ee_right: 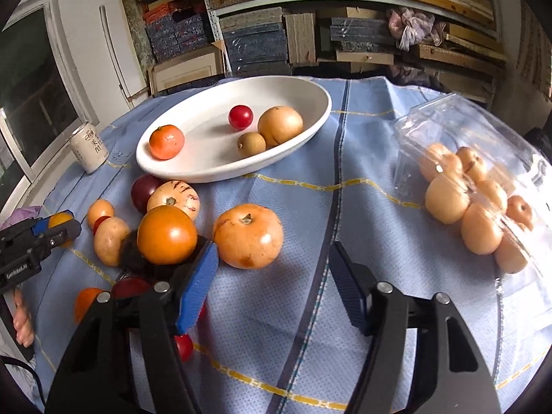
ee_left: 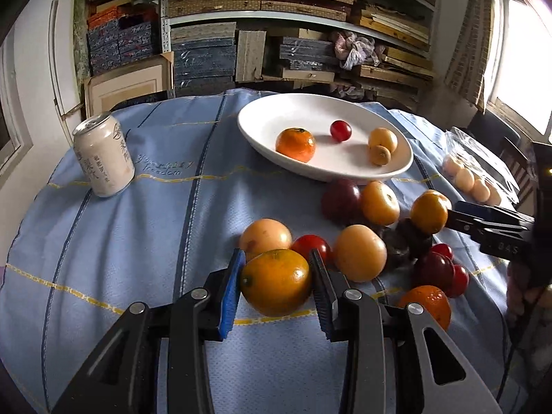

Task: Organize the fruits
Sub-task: 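Carry yellow-orange fruit to the plate with left tool while right tool brings the persimmon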

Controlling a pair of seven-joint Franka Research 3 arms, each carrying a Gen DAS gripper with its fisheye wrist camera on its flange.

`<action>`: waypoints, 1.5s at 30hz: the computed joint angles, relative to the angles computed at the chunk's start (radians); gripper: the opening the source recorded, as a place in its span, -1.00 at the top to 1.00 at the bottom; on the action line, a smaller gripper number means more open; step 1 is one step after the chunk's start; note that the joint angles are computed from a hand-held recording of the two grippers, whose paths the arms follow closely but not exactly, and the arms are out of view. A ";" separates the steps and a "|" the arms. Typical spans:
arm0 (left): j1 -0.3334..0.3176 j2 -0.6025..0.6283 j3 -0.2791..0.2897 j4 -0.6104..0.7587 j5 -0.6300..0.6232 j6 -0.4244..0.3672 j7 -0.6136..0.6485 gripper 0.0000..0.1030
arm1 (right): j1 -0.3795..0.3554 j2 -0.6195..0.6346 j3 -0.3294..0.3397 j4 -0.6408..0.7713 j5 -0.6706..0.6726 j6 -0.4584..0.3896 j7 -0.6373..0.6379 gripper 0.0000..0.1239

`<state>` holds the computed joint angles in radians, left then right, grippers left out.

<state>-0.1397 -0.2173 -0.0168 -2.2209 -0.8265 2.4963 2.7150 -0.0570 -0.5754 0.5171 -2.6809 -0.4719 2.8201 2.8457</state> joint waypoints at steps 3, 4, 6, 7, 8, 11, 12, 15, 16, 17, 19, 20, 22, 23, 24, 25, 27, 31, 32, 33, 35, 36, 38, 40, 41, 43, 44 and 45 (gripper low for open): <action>-0.003 -0.005 -0.001 -0.007 -0.003 0.000 0.004 0.26 | 0.009 0.043 -0.021 0.019 0.009 0.014 -0.021 -0.03; -0.003 -0.007 -0.001 -0.010 -0.001 0.000 0.004 0.26 | 0.005 0.047 -0.018 0.021 0.005 0.019 -0.016 0.00; -0.004 -0.004 -0.002 -0.011 0.005 -0.001 0.000 0.26 | -0.001 0.055 -0.020 0.024 -0.001 0.031 -0.014 0.02; -0.005 -0.004 -0.003 -0.011 0.007 -0.003 -0.002 0.26 | -0.001 0.056 -0.023 0.023 -0.001 0.038 -0.015 0.03; -0.005 -0.004 -0.004 -0.013 0.010 -0.004 -0.003 0.26 | -0.002 0.058 -0.025 0.023 -0.001 0.043 -0.017 0.03; -0.008 -0.004 -0.006 -0.017 0.016 -0.003 -0.007 0.26 | -0.005 0.070 -0.033 0.025 0.001 0.062 -0.028 0.03; -0.008 -0.003 -0.007 -0.018 0.020 -0.008 -0.011 0.26 | -0.006 0.075 -0.037 0.025 0.004 0.070 -0.032 0.03; -0.010 -0.001 -0.010 -0.019 0.028 -0.006 -0.015 0.26 | 0.003 0.094 -0.057 0.023 0.025 0.105 -0.061 0.26; -0.011 0.000 -0.011 -0.020 0.030 -0.005 -0.016 0.26 | -0.001 0.096 -0.052 0.027 0.029 0.102 -0.068 0.27; -0.011 0.000 -0.011 -0.021 0.032 -0.005 -0.016 0.26 | -0.005 0.096 -0.045 0.030 0.031 0.096 -0.072 0.27; -0.012 0.000 -0.011 -0.023 0.033 -0.002 -0.016 0.26 | -0.010 0.097 -0.036 0.036 0.031 0.086 -0.077 0.27; -0.012 0.002 -0.011 -0.021 0.035 -0.001 -0.018 0.26 | -0.010 0.095 -0.036 0.034 0.033 0.087 -0.076 0.27; -0.012 0.006 -0.011 -0.019 0.035 -0.001 -0.019 0.26 | -0.017 0.081 -0.032 0.021 0.038 0.098 -0.064 0.28; -0.012 0.007 -0.010 -0.017 0.033 0.000 -0.018 0.26 | -0.021 0.072 -0.028 0.012 0.041 0.105 -0.059 0.28; -0.011 0.008 -0.010 -0.018 0.031 0.002 -0.015 0.26 | -0.027 0.057 -0.021 0.003 0.044 0.105 -0.052 0.28; -0.011 0.009 -0.011 -0.017 0.029 0.007 -0.014 0.26 | -0.037 0.042 -0.010 -0.004 0.046 0.104 -0.044 0.28; -0.010 0.011 -0.011 -0.015 0.027 0.008 -0.017 0.26 | -0.052 0.016 0.006 -0.016 0.052 0.098 -0.035 0.28; -0.009 0.017 -0.014 -0.005 0.014 0.027 -0.024 0.26 | -0.064 -0.039 0.021 -0.045 0.072 0.102 -0.023 0.28; -0.009 0.020 -0.015 0.000 0.011 0.034 -0.027 0.26 | -0.071 -0.065 0.027 -0.056 0.080 0.110 -0.014 0.28; -0.008 0.028 -0.017 0.016 0.012 0.038 -0.039 0.26 | -0.079 -0.086 0.036 -0.062 0.087 0.114 -0.010 0.28; -0.005 0.048 -0.027 0.055 0.031 0.041 -0.075 0.26 | -0.098 -0.124 0.053 -0.063 0.101 0.115 -0.011 0.28; -0.005 0.062 -0.032 0.082 0.041 0.037 -0.093 0.26 | -0.105 -0.129 0.055 -0.058 0.110 0.121 -0.017 0.28; -0.005 0.087 -0.046 0.133 0.056 0.040 -0.121 0.26 | -0.118 -0.111 0.049 -0.026 0.122 0.131 -0.053 0.28; -0.010 0.117 -0.071 0.187 0.077 0.067 -0.151 0.26 | -0.167 -0.083 0.079 0.029 0.112 0.116 -0.077 0.28; -0.013 0.143 -0.084 0.224 0.097 0.079 -0.179 0.26 | -0.205 -0.051 0.105 0.073 0.095 0.109 -0.088 0.28; -0.013 0.194 -0.108 0.289 0.134 0.086 -0.236 0.26 | -0.260 0.016 0.143 0.138 0.059 0.125 -0.091 0.28; -0.013 0.227 -0.122 0.326 0.155 0.093 -0.272 0.26 | -0.296 0.059 0.170 0.178 0.032 0.135 -0.088 0.28; -0.012 0.258 -0.136 0.359 0.183 0.098 -0.307 0.26 | -0.330 0.098 0.199 0.214 0.001 0.139 -0.081 0.28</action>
